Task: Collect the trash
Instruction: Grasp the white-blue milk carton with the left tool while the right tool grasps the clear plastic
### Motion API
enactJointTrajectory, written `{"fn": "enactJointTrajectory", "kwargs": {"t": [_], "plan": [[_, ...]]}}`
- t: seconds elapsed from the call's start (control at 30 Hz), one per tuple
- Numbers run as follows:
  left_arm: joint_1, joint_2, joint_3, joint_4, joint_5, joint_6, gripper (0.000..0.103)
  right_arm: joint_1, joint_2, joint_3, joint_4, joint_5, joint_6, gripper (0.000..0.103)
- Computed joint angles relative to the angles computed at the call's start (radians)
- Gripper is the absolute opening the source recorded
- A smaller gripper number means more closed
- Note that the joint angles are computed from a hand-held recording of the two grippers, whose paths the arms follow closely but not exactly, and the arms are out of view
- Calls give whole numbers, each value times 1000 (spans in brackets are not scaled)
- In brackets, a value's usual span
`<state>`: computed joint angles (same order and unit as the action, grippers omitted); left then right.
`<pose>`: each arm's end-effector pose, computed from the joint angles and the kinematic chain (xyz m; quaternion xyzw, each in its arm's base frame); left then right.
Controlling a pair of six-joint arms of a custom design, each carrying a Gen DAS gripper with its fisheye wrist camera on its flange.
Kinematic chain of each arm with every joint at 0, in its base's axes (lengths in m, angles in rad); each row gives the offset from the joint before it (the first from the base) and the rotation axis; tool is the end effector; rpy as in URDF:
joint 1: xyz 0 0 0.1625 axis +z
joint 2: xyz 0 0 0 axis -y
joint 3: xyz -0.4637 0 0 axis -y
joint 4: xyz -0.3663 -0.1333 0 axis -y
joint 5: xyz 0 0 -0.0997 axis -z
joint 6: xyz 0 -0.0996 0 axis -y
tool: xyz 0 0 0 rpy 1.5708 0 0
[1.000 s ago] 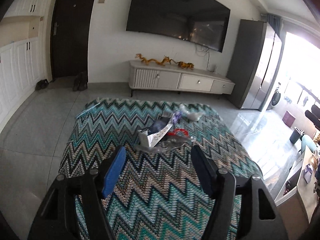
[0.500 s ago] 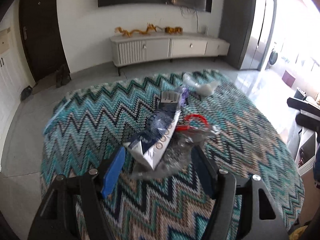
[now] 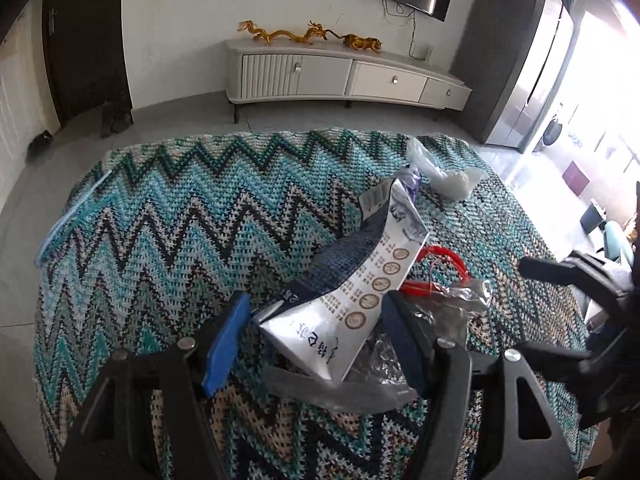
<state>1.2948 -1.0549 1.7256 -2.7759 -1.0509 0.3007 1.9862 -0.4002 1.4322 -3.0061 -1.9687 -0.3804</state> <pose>0.0000 -0.6709 0.3146 0.2000 0.9129 -0.2521 0.2510 0.3864 -0.6414 -0.0166 0.3357 -0.9007 0.1997 0.1902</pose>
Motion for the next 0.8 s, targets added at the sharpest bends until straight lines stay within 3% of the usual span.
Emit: {"fn": "enactJointTrajectory", "kwargs": {"t": [0.23,0.37,0.43,0.57,0.67,0.8], "plan": [[32,17,-71,85,-76,-13,67,-18,41,-65,52,16,-11,82],[30,19,-63,89,-78,8,70,-24,57,-94,69,16,-42,82],[33,21,-64,126,-79,5,70,-30,62,-108,99,33,-52,75],[27,35,-47,128,-44,17,69,-40,74,-132,165,45,-55,41],[30,36,-60,135,-82,-6,69,-49,62,-107,151,68,-66,13],[24,36,-72,126,-96,-24,68,-52,31,-52,123,66,-73,12]]}}
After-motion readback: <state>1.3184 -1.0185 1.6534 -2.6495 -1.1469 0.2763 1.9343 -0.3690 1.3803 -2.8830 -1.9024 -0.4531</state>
